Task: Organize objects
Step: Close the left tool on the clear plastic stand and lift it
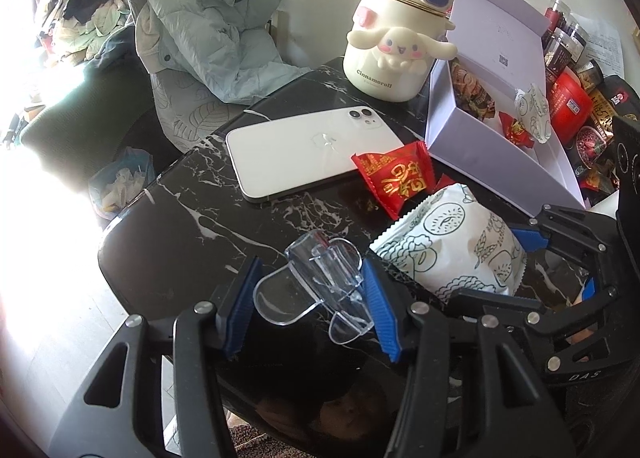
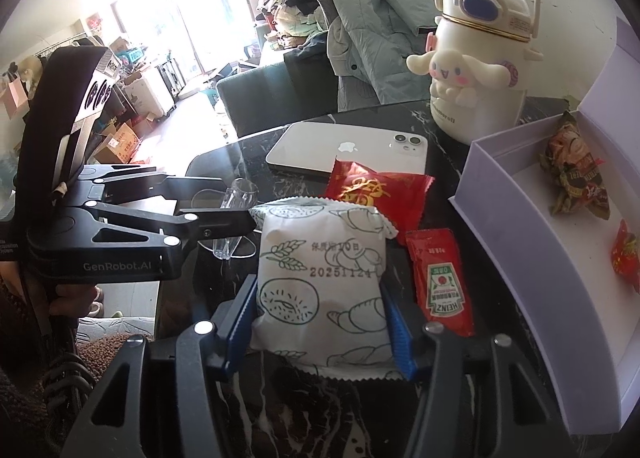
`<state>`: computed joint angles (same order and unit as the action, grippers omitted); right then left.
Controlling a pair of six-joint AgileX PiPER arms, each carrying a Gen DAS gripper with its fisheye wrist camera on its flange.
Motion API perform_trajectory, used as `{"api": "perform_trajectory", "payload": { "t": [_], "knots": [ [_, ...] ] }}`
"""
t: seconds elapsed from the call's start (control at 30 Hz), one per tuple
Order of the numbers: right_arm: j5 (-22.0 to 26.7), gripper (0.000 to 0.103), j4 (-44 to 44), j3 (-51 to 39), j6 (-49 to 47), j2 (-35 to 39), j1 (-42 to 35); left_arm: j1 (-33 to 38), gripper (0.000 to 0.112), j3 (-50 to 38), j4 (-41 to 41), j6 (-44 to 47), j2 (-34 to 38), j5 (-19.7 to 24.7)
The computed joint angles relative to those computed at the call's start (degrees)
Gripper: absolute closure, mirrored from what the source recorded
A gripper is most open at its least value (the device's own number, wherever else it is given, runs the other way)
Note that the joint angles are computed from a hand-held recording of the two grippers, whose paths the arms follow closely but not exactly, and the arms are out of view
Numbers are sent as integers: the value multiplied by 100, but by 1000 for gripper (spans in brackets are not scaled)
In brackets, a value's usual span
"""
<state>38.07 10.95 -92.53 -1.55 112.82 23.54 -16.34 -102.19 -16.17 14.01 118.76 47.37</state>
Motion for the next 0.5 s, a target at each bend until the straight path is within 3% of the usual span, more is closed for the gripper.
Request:
{"api": "perform_trajectory", "payload": {
  "t": [0.5],
  "knots": [
    [60,44,-29,-52,-11,12,15,79,63,-55,-134,51,67,191]
  ]
}}
